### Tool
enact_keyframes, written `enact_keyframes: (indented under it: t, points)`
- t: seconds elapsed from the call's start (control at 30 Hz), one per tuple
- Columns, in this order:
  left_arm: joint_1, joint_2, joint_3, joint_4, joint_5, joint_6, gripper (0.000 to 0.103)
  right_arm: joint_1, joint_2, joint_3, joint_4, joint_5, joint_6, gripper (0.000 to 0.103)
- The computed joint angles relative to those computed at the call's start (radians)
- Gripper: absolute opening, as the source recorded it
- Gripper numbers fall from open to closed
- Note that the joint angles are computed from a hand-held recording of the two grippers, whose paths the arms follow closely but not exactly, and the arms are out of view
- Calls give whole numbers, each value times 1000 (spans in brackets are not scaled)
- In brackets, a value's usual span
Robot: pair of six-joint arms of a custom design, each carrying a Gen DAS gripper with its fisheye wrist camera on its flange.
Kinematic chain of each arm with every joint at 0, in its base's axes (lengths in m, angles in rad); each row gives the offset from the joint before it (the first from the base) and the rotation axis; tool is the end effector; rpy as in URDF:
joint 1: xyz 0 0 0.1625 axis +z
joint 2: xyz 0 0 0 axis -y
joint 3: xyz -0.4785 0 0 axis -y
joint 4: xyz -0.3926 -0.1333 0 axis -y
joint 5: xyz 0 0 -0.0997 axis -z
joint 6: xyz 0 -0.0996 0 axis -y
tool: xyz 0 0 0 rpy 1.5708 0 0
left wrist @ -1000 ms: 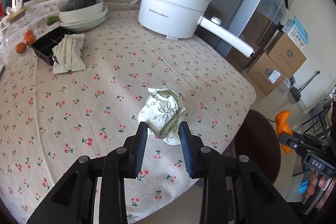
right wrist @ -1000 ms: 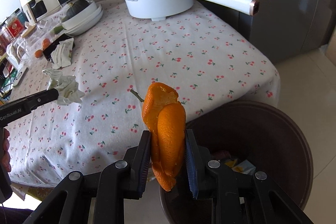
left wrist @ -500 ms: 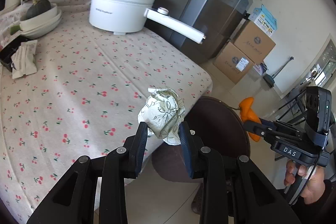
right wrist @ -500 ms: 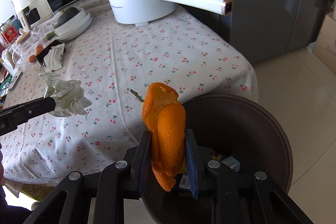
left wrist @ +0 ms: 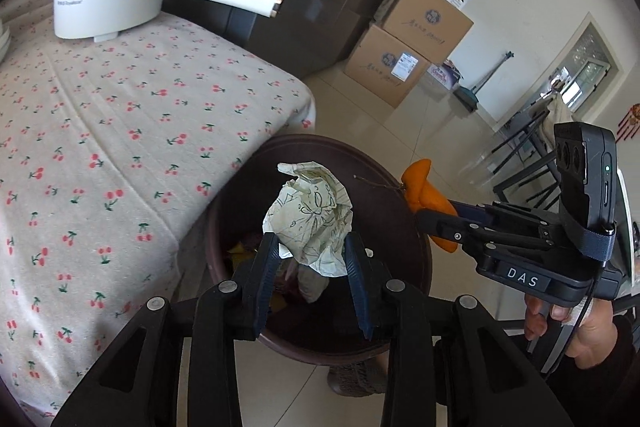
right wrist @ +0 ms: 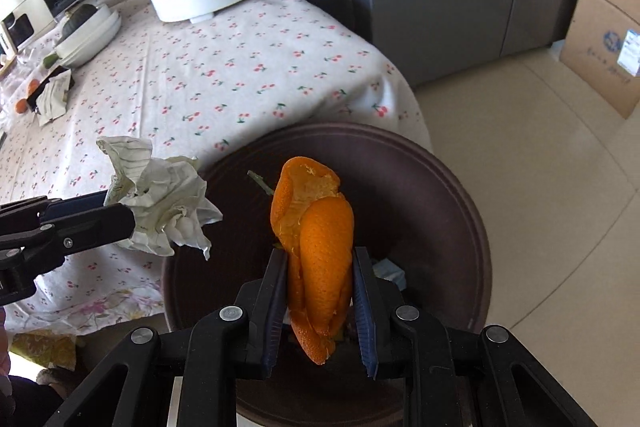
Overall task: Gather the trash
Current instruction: 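Carry the paper with the left tool and peel with the right tool into the bin, releasing both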
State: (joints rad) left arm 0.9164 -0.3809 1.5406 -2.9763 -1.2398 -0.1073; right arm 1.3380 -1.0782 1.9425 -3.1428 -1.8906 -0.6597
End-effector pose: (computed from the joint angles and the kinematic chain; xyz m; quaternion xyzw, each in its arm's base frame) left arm -0.3072 -0.6727 -0.0866 0.2450 0.9480 -0.1730 0.1068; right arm -0.0434 -0.6252 0.2785 0.1423 -0.9167 0.2441 0.2824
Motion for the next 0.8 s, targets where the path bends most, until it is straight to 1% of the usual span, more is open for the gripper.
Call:
enact_keyframes:
  t: [0.03,0.07,0.1,0.13,0.2,0.3,0.47,0.53,0.6,0.63,0.67,0.7,0.73,0.77,0.8]
  points:
    - [0,7,-14,24,-2,0,65,-5,-4,-2,4,1,5,27]
    - [-2,14,-27,49,6,-3,73,-10,-7,-4,7,3,9,27]
    - [-3,21,-41,74,25,-6,88,-12,-9,-6,11,3,14,27]
    - [-8,27,-52,100,56,-12,96,-15,-13,-7,13,5,16,27]
    - [-13,33,-60,131,113,-9,99,-18,-17,-9,14,8,19,27]
    - [-16,35,-60,148,160,4,102,-21,-21,-13,19,15,25,27]
    - [-21,18,-41,140,204,8,103,-18,-18,-16,19,17,32,27]
    - [-21,9,-34,136,216,5,103,-17,-18,-15,21,19,34,31]
    - [-21,-1,-23,134,229,2,103,-15,-17,-15,15,18,44,31]
    - [-21,-7,-17,133,238,1,103,-16,-19,-16,21,22,54,39]
    - [-21,-11,-12,132,247,-1,103,-16,-19,-16,19,21,64,55]
    - [-20,-16,-7,133,254,-4,103,-15,-17,-13,3,16,73,63]
    - [-18,-23,1,132,258,-7,103,-14,-16,-9,-14,14,79,72]
    - [-17,-29,8,131,262,-13,103,-13,-15,-9,-17,16,81,75]
    - [-15,-35,14,130,265,-18,103,-12,-16,-10,-11,19,82,75]
